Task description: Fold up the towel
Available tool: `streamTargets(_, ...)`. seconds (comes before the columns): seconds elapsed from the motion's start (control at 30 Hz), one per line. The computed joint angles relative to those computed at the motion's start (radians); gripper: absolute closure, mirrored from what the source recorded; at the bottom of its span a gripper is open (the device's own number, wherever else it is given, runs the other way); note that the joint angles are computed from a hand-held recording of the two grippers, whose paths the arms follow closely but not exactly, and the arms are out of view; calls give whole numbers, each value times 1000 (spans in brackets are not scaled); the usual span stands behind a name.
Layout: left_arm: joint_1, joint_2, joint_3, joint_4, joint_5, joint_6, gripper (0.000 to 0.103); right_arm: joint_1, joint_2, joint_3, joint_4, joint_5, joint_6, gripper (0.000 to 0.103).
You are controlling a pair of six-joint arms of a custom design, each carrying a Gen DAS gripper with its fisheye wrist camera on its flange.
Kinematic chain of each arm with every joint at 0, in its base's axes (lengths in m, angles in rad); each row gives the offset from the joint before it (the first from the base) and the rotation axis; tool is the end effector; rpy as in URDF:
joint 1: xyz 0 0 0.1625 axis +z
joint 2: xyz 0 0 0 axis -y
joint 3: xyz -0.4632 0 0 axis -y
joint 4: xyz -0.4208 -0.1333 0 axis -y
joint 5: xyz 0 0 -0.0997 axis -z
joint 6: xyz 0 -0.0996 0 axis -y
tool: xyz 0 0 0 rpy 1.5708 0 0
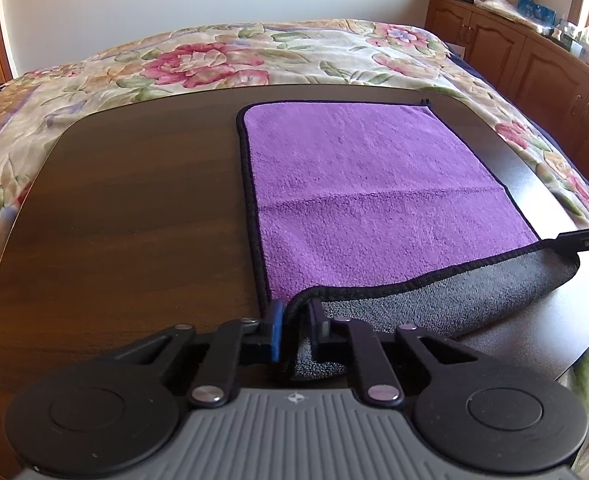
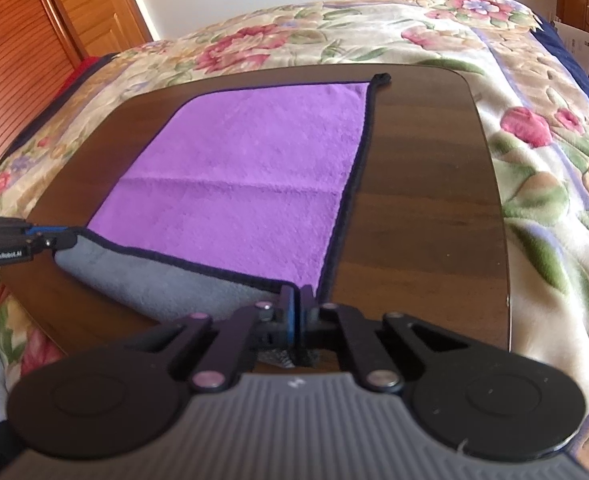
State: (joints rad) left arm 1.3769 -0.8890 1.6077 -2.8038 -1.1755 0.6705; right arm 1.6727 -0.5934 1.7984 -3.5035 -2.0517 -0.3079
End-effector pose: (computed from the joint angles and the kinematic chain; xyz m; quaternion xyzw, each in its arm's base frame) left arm 0.0257 -0.7598 0.2141 0.3519 0.8820 -0.1975 0.2434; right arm 0.1547 -0.6554 0.0289 0.1017 -0.9059 0.3209 0.2569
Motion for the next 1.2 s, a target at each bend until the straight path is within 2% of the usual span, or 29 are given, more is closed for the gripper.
streamTargets(0.27, -1, -3, 4, -3, -5, 2, 100, 1, 0, 1, -5, 4, -10, 100)
streamTargets(0.7, -13, -33, 29, -37, -50, 1, 101, 24, -6, 21, -79, 17, -45, 101)
streamTargets(1.2, -34, -33, 24, -50, -32, 5, 101, 42, 4, 2, -139, 27, -95, 101)
